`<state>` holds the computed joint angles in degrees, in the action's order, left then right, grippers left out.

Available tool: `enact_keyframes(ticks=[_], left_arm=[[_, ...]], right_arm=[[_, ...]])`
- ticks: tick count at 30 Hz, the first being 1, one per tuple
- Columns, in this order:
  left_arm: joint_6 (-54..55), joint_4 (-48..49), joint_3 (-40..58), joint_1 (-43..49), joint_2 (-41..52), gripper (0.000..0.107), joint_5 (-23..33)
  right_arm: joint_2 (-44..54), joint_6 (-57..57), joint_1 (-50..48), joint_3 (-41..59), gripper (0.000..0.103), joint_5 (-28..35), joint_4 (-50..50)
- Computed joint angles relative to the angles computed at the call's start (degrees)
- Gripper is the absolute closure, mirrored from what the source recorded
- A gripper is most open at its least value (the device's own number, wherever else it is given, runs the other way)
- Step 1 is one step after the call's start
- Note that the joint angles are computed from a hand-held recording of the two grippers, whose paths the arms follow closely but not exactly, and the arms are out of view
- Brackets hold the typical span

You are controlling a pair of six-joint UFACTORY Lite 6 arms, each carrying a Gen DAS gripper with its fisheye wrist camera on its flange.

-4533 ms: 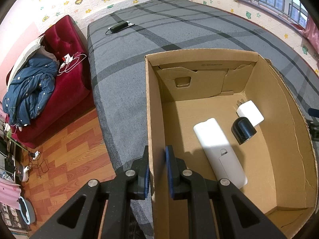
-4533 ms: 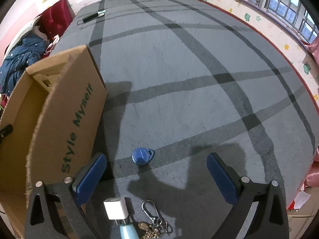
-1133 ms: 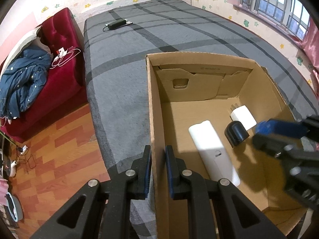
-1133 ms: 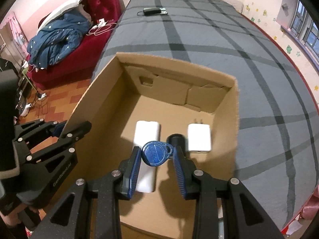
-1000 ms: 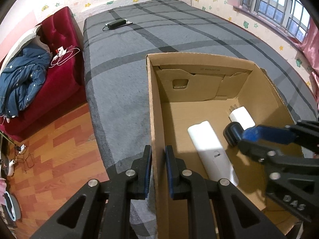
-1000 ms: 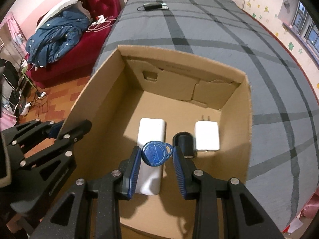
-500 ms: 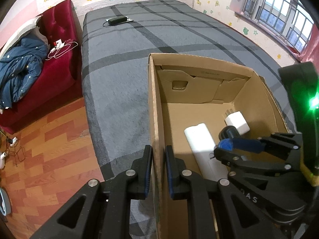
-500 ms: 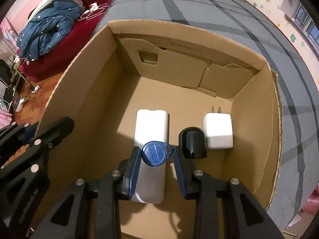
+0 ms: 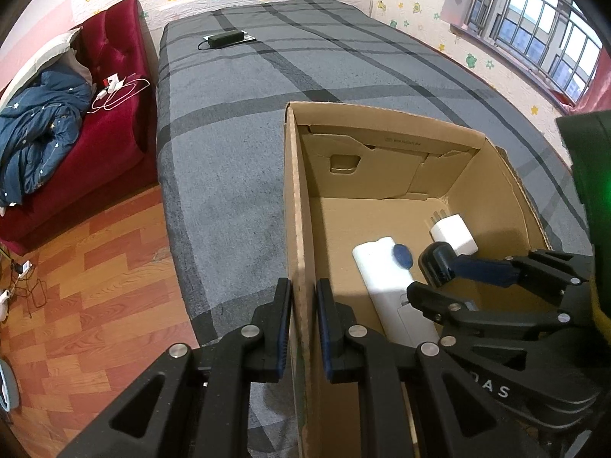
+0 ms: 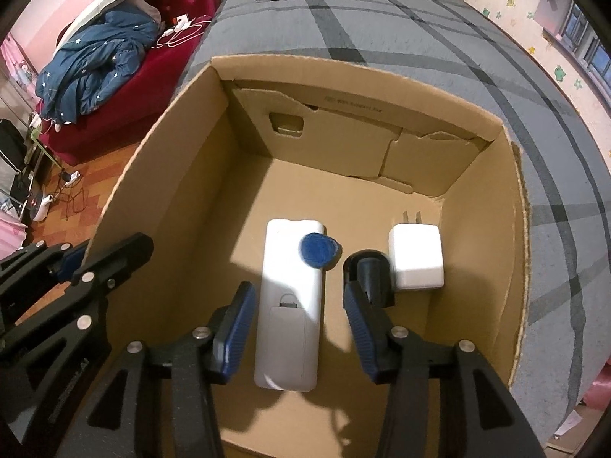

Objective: Organize rigid objects
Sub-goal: 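Carry the blue key fob into the box and release it by the cup, then withdraw the right gripper from the box toward the light-blue bottle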

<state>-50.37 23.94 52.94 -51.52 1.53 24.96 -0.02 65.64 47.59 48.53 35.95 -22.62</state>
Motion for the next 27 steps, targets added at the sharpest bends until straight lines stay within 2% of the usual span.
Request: enact_keyframes(ticks=[5,8,12,14,16,21,27], left_arm=[[-0.3,0.0,-0.1,-0.1,0.0,0.093,0.0],[-0.2,0.0,-0.1,-0.1,-0.1,0.093,0.0],[-0.5,0.4,-0.1,-0.2,0.0,0.093,0.1],[-0.3,-0.1,-0.2,-0.1,-0.1,0.093,-0.1],[-0.1,-0.3,-0.2,0.0,-0.1,0.093,-0.2],[-0.9,0.7,0.4,-0.5,0.4,0.093,0.5],[-1.3,0.9,0.5,-0.6,0.5,0.093,0.6]], right_arm=[[-1.4,1.5,0.9,0.3,0.042,1.8,-1.6],[-2.5,2.1,1.5,0.5,0.033,3.0,-2.5],[-4.8,3.4,2.1,-0.1,0.018,4.7,-3.5],[-6.1,3.9,2.3,-0.6,0.016,5.5,-3.8],[-7.7,4.9,2.8,-1.2,0.009,6.3,-4.5],[-12.2,7.3,4.7,-2.7,0.002,8.7,-6.2],[-20.0,8.3,6.4,-5.3,0.001,13.1,-6.8]])
